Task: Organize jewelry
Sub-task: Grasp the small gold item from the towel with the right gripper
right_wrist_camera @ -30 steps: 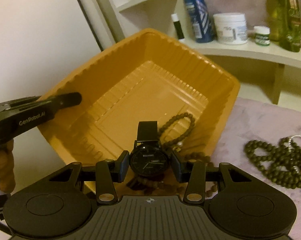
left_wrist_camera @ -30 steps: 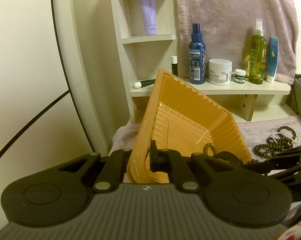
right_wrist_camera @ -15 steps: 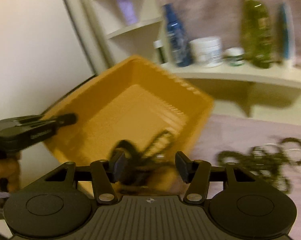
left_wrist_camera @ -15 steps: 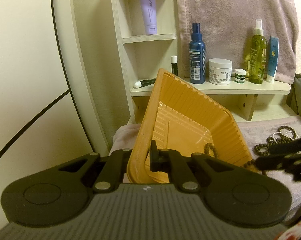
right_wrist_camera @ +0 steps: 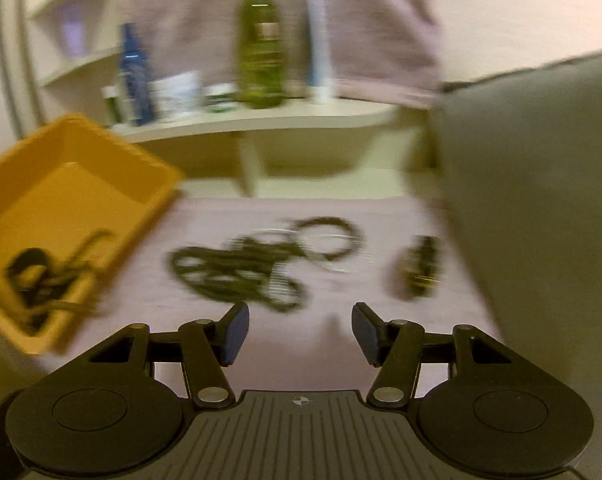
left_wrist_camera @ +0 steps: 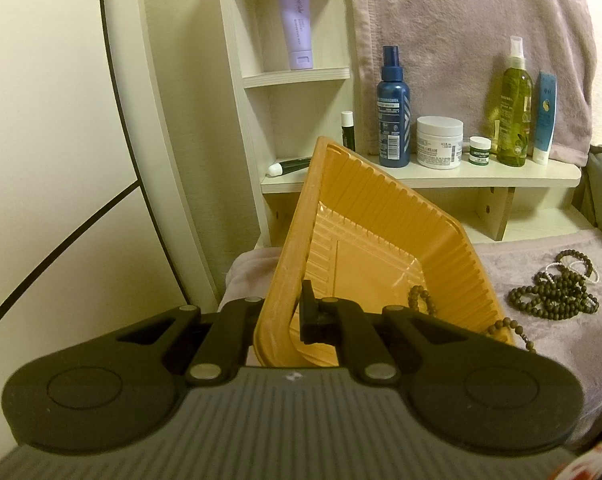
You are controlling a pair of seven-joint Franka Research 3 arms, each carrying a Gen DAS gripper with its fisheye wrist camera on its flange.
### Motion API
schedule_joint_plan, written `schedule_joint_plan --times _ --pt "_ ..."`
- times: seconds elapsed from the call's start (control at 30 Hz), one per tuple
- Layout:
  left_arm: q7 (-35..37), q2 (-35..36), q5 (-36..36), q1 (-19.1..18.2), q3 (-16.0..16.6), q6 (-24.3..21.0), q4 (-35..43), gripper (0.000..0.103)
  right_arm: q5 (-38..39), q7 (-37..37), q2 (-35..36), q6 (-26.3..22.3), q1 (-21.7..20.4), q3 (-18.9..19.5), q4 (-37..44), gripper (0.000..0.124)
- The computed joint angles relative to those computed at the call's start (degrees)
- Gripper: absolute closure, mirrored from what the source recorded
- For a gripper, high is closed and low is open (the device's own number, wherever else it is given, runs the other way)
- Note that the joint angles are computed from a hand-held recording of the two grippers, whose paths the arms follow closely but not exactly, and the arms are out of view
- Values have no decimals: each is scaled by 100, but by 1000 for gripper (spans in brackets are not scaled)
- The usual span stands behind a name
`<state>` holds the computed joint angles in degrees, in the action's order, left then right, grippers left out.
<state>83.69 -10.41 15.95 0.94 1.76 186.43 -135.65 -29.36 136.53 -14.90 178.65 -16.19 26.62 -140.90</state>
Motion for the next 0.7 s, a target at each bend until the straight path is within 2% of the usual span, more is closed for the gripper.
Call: schedule_joint_plan --times 0.13,0.23,0.43,0.57,0.63,0.7 --pt "-16 -4 20 60 -58 -18 6 97 -511 646 -213 -160 -846 485 -35 66" --pt "-62 -10 63 169 -158 -22 3 97 -950 994 -207 -189 -1241 675 47 66" --pt "-140 -10 140 274 -253 -52 21 97 -1766 1382 171 -288 -1292 586 356 66" --pt "-123 -3 134 221 -205 -85 43 97 -2604 2073 401 -385 -1441 725 625 67" --pt "-121 -6 139 226 -212 -82 43 97 -2859 2357 442 -494 -1403 706 702 71" --pt "-113 -9 146 228 -212 -72 37 97 -2971 2472 473 -523 -1293 597 747 88"
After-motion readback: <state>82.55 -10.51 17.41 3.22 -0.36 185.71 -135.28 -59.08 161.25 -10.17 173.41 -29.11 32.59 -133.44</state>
